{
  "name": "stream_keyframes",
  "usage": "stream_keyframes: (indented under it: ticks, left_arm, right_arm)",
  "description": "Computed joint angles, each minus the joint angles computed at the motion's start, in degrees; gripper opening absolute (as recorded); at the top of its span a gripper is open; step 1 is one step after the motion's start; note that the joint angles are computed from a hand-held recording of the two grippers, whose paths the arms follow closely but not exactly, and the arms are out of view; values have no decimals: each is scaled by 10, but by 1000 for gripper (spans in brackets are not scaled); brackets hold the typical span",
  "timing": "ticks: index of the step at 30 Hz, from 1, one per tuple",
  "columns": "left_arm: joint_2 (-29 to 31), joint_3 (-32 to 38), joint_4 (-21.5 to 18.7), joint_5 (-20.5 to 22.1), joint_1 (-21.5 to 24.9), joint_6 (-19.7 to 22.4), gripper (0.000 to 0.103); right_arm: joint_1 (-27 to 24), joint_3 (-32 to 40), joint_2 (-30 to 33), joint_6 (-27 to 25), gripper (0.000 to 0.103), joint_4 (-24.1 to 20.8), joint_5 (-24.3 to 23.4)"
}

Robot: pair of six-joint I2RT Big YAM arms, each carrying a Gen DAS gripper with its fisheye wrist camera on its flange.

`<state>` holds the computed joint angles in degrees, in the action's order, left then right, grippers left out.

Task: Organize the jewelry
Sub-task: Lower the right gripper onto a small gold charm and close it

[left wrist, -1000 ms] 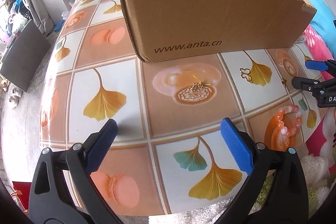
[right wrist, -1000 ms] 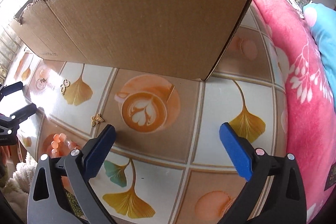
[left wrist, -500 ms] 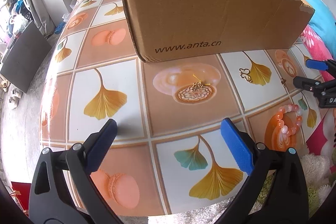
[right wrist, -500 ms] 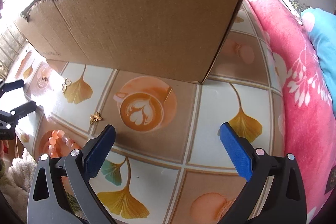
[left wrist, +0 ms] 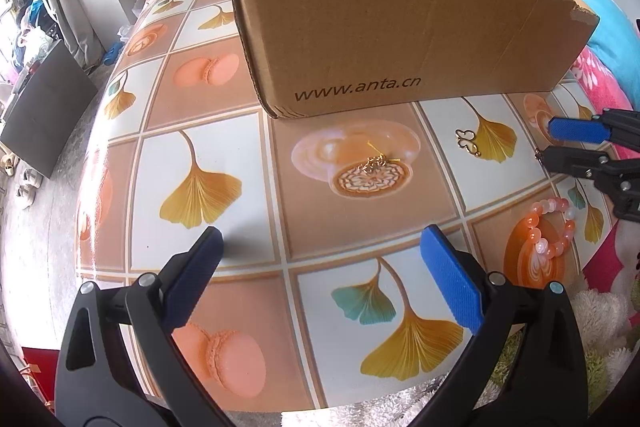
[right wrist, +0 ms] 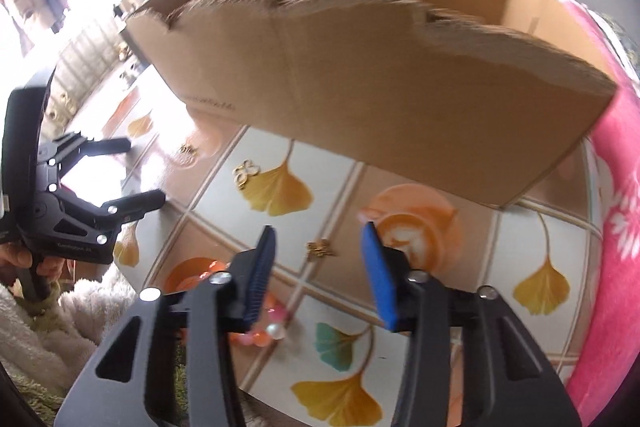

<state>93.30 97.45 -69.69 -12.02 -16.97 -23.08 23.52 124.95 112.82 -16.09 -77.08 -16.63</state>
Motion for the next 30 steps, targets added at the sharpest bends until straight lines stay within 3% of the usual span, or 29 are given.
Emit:
stream_keyframes:
  ticks: [3,11,14,24,27,30]
  left_arm:
    - [0,0,0,0,0,0,96]
    - [-1,-1,1,-1,1,-1,96]
    - [-1,-1,1,-1,1,0,96]
    - [-10,-13,20,-6,-1,10,96]
    - [-7,-7,14,-29,-7,15,96]
    - [-18,-13,49,-28,-13,40,95]
  right_arm:
    - [7,12,10,-14,27,-10,20]
    - [16,12,8,-30,22,-18,44]
    - [25,20,13,-33,13,-27,42]
    - [22,26,19,-20,12,-25,38]
    - [15,23,17,-10,12,-22,42]
    - [6,20,15,1,12,-18,43]
